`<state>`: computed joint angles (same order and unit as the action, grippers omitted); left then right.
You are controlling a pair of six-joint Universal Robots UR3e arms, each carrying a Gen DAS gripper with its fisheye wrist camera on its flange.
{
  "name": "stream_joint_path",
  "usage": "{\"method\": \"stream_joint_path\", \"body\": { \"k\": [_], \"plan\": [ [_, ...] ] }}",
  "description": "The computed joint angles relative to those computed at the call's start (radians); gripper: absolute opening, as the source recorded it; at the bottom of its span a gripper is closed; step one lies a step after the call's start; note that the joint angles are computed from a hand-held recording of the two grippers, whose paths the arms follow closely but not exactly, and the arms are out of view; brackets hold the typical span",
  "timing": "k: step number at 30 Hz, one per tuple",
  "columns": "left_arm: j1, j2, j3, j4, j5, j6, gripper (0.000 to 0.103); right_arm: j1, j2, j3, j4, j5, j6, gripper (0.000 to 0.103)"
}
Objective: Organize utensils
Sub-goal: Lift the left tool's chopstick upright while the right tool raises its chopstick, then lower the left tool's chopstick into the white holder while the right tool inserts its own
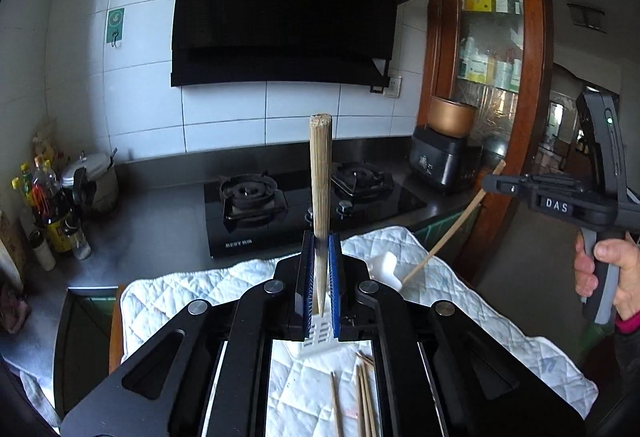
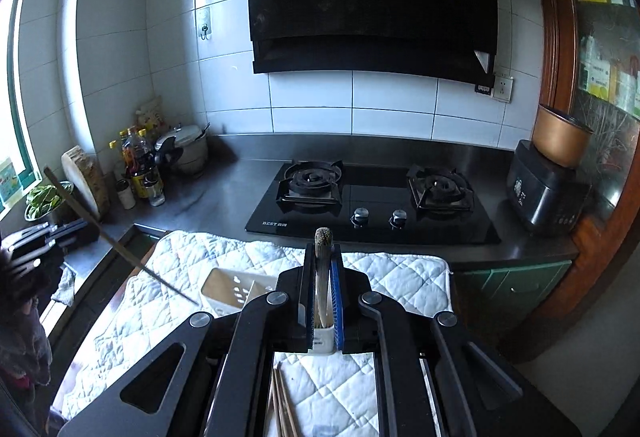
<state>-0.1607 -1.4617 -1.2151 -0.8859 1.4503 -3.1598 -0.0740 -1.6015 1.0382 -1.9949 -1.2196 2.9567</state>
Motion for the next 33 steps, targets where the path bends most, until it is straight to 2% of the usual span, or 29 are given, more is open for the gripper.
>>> {"method": "stream_joint_path", "body": {
  "k": [3,6,13,22,27,29,31,33],
  "plan": [
    [-0.043,-0.108,0.092,0.019,0.077,-0.007,0.006,0.023,0.060,-0.035,-0.014,-0.018,0.018,0.007],
    [-0.050,-0.179,0.135,0.013,0.099,-0.021,0.006,0.042,0.099,-0.042,-0.026,-0.033,0.026,0.007],
    [-0.018,-0.245,0.113,-0.006,0.061,-0.045,0.006,0.075,0.129,0.008,-0.070,-0.065,0.022,0.007],
    [0.007,-0.254,0.018,0.029,0.029,-0.042,0.006,0.096,0.146,0.057,-0.101,-0.102,0.022,0.007],
    [-0.006,-0.259,0.018,0.041,0.048,-0.045,0.009,0.087,0.142,0.075,-0.115,-0.095,0.025,0.008],
    [-0.001,-0.251,0.015,0.044,0.031,-0.043,0.009,0.082,0.132,0.087,-0.125,-0.089,0.025,0.011],
    [-0.002,-0.238,0.010,0.043,0.035,-0.046,0.009,0.080,0.116,0.100,-0.139,-0.096,0.027,0.024],
    [0.001,-0.217,-0.002,0.051,0.028,-0.044,0.010,0.074,0.094,0.114,-0.147,-0.095,0.020,0.026]
  ]
}}
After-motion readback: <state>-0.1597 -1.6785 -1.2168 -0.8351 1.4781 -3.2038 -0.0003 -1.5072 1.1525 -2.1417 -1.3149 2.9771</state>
